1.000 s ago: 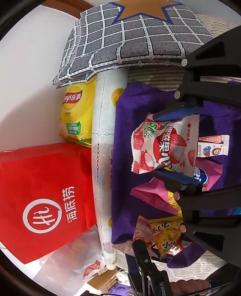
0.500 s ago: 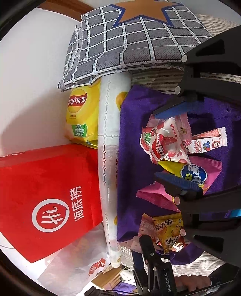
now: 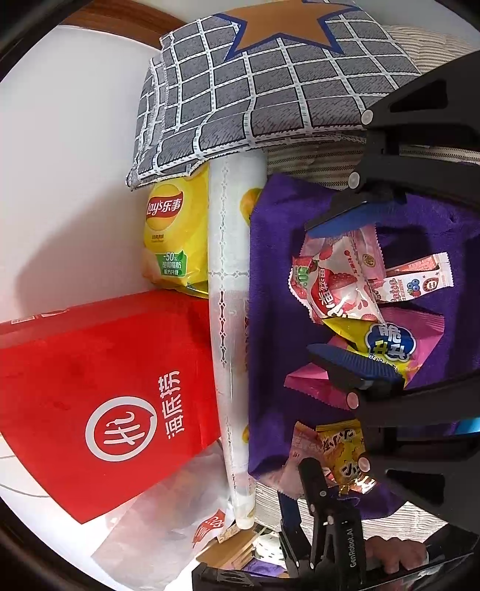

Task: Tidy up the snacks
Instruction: 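Open both grippers to drop the strawberry bag and wafer packet on the towel, then move both grippers back toward the blue biscuit packet and green triangular bag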

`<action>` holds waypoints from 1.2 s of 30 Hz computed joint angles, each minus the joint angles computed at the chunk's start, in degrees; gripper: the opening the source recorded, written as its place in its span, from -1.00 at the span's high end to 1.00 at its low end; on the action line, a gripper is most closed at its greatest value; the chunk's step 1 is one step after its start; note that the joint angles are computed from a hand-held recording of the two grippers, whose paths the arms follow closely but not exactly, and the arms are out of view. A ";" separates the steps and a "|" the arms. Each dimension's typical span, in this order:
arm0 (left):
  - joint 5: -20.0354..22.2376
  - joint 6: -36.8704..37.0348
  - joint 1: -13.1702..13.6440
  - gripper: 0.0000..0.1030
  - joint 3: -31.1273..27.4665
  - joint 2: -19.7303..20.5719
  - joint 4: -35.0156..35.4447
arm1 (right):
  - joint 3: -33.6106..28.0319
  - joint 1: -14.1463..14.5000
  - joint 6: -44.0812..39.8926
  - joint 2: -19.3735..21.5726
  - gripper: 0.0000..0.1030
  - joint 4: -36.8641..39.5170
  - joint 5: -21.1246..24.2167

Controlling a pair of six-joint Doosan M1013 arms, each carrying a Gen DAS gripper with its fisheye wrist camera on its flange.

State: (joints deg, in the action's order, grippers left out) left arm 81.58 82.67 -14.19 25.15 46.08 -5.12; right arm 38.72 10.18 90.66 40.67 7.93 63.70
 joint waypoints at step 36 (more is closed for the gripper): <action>-18.21 -1.52 -3.66 -0.52 27.98 -21.03 6.31 | 27.97 2.93 13.04 -21.07 -0.70 -15.68 -16.98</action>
